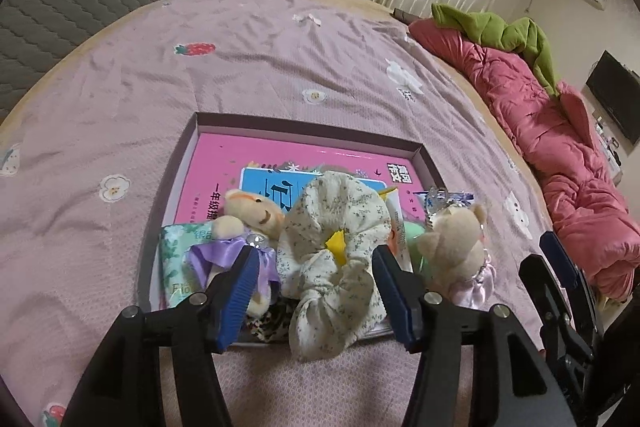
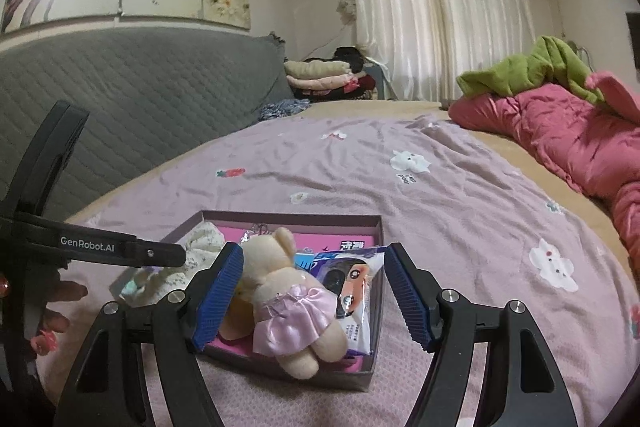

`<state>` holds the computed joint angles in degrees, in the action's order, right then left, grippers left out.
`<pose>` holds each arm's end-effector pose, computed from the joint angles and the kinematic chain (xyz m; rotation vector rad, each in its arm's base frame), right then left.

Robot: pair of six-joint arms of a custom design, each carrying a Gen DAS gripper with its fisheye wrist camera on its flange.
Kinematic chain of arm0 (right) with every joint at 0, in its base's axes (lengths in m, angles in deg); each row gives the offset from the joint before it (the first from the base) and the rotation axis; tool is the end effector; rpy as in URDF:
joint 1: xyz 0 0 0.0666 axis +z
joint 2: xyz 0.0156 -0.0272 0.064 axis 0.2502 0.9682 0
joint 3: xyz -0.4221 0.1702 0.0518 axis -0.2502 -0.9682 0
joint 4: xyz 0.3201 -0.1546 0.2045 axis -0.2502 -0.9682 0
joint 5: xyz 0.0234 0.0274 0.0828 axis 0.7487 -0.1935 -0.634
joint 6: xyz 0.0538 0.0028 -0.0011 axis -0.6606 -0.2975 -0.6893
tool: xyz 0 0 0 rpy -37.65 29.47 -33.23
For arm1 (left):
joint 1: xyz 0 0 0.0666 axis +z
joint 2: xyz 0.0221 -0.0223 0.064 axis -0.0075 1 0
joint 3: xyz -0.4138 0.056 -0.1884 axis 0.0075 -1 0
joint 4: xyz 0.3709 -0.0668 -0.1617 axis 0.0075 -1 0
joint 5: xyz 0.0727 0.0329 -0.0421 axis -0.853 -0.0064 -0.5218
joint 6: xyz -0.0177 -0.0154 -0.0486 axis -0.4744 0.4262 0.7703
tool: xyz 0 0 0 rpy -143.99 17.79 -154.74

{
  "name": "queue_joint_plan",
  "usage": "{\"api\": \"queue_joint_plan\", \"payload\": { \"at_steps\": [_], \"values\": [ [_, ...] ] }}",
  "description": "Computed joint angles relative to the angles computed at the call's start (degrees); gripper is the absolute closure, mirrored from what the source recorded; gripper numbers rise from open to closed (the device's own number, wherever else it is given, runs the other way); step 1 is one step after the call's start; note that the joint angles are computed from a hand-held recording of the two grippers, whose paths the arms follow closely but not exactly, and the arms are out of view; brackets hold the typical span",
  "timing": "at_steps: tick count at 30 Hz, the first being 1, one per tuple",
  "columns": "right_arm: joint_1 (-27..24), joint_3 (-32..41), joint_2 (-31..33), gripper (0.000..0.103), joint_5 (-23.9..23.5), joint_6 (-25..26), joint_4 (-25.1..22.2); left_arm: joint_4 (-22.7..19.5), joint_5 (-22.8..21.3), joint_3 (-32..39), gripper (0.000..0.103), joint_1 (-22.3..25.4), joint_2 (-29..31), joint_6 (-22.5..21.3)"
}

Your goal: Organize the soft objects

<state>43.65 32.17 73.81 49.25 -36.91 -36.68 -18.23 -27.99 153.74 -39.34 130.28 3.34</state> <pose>0.3884 0.2007 0.4498 0.0537 2.0165 0.1298 0.4790 -0.3854 0.4789 0.1881 2.5481 -0.4302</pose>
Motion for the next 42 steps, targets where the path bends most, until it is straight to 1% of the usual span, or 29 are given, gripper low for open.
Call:
{"api": "queue_joint_plan", "payload": {
  "at_steps": [1,3,7,11,14,18,21,25,31,36,42],
  "values": [
    [0.2,0.0,-0.3,0.029,0.3,-0.6,-0.5,0.0,-0.2,-0.2,0.045,-0.1,-0.3,-0.1],
    [1.5,0.7,-0.4,0.029,3.7,-0.9,-2.7,-0.3,-1.0,-0.8,0.045,-0.5,-1.0,-0.1],
    [3.4,1.4,-0.5,0.029,6.3,-1.6,-5.5,-0.3,-1.7,-2.8,0.044,-1.1,-2.5,0.7],
    [5.5,1.7,-0.9,0.029,8.0,-4.2,-8.6,-0.6,-3.5,-5.8,0.044,-1.8,-4.7,2.3],
    [7.7,2.3,-0.5,0.029,9.4,-6.6,-12.5,-0.4,-4.5,-8.4,0.043,-1.9,-6.4,3.3],
    [10.8,2.6,0.0,0.028,11.3,-9.1,-16.6,-1.6,-7.0,-11.1,0.043,-2.8,-8.1,3.1],
    [13.1,3.2,0.5,0.028,12.8,-11.4,-20.5,-1.9,-7.7,-12.7,0.043,-3.4,-9.3,3.3],
    [14.9,3.8,1.2,0.028,13.8,-13.6,-23.9,-2.3,-9.8,-14.3,0.043,-4.7,-10.6,2.9],
    [17.2,4.0,1.3,0.028,16.0,-15.2,-26.6,-1.4,-11.1,-17.1,0.043,-5.9,-12.8,3.2],
    [18.4,4.5,1.1,0.028,17.0,-15.8,-27.3,-1.2,-11.3,-17.6,0.043,-6.5,-13.9,3.6],
    [20.1,5.0,0.2,0.028,18.6,-18.0,-28.3,-0.9,-12.0,-18.4,0.043,-7.1,-15.8,4.0]
  ]
}}
